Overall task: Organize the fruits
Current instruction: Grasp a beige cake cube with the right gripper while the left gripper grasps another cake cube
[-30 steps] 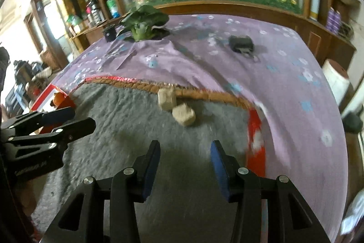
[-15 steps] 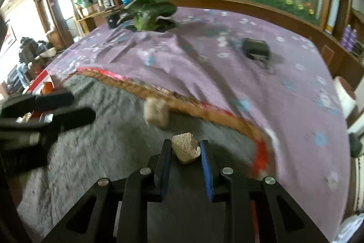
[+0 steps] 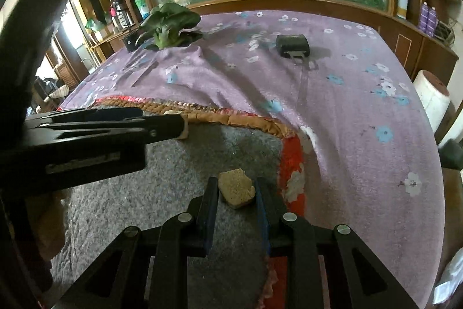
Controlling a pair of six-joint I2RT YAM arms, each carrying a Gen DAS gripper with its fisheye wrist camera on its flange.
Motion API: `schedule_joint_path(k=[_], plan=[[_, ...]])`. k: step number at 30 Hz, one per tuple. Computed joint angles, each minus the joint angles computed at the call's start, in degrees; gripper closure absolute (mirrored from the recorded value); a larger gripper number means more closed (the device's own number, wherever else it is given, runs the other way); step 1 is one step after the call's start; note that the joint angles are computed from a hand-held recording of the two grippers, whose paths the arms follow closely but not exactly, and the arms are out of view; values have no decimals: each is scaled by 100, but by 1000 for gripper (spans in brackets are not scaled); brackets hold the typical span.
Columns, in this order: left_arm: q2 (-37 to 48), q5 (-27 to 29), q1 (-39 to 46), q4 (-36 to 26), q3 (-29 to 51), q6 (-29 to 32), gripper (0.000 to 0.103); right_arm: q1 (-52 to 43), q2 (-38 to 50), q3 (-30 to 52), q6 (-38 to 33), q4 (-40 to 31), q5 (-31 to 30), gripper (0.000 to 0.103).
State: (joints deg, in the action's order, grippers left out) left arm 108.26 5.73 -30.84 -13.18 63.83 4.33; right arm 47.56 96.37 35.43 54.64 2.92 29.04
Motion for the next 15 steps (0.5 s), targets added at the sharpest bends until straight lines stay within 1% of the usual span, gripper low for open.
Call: schedule_joint_path(k=[2, 6, 9, 10, 15], plan=[[-2, 187, 206, -56, -5, 65, 37, -12, -10, -16, -10, 26, -30, 78], [-298, -5, 558, 118, -340, 255, 37, 19, -70, -20, 9, -20, -25, 78], [-334, 368, 792, -17, -326, 262, 37, 62, -113, -37, -26, 43, -4, 78], [-338, 456, 789, -37, -321, 268, 37, 74, -116, -51, -34, 92, -10, 79], [-348, 416, 422, 25, -381, 343, 37, 57, -79, -38, -17, 93, -36, 78]])
